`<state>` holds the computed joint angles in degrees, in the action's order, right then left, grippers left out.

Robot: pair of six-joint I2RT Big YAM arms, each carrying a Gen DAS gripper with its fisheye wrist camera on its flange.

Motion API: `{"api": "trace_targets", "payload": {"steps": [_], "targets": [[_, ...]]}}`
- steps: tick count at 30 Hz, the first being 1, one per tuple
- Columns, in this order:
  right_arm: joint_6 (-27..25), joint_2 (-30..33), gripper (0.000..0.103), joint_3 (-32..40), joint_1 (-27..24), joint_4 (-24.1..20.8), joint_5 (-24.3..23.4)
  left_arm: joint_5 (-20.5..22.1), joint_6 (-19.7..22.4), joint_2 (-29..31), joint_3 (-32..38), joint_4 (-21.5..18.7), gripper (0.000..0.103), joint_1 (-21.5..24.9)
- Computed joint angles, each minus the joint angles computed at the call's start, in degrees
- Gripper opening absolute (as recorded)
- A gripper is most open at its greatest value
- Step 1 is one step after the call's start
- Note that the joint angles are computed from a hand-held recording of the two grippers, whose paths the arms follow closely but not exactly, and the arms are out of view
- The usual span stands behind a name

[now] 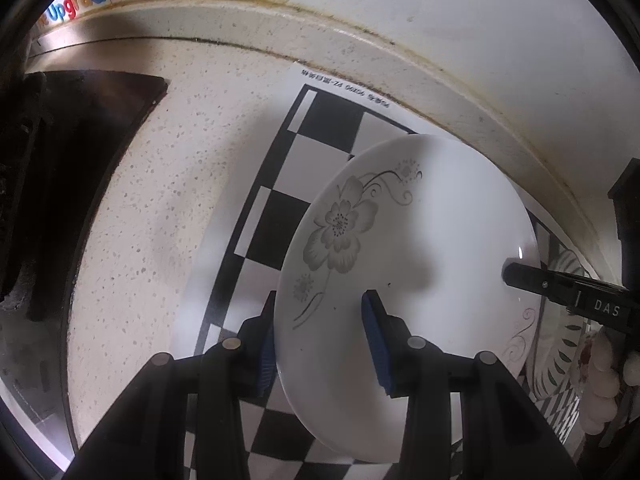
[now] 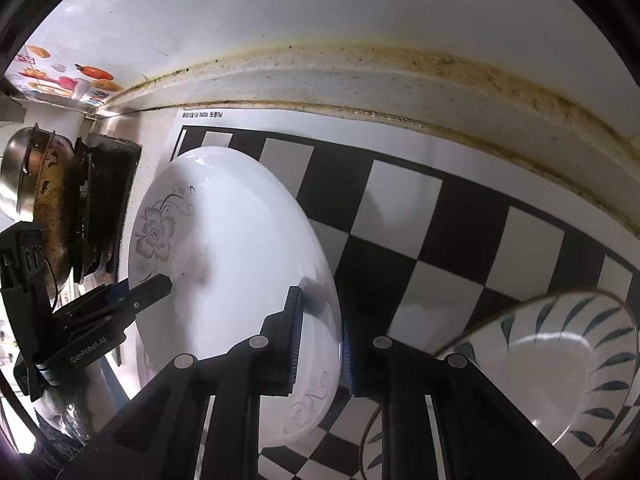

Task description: Organize plates and bowls

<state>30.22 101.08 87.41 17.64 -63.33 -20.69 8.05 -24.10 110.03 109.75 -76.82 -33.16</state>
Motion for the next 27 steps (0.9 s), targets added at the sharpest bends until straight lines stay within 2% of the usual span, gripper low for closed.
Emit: {"api": "trace_targets", "payload": {"steps": [2,6,13,18,21,27], "targets": [[0.3,-1.4,0.02,-1.0,-0.1,0.2,-0.3,0.1,0.2,-1.8,-1.9,0.3,0.037,0.0],[1.0,-4.0,0.019,-1.9,-0.1,-0.4,-0.1,-0.1,2.0,-1.6,0.2,-1.7,0.037,0.7],[4.5,-12.4,0.019,-8.3,1.6,-0.9,0.2,-1.2,2.0,-6.7,-3.1,-4.1,0.037,-1.5],[8.4,-22.5,0.019,-17.5,2.7,-0.5,0.2,-0.9,1.0,-10.7,-6.5,-4.8,0.037,-5.9],[11.5,-29.5,0.019,-23.0,3.2,-0.5,0.7,-1.7,0.1,-10.9,-4.8,-6.5,0.037,-9.3],[17.9,-43.9,0.019,-31.3,4.7,-3.4,3.2,-1.1,-0.2,-12.3,-5.1,-7.7,0.037,-15.3]]}}
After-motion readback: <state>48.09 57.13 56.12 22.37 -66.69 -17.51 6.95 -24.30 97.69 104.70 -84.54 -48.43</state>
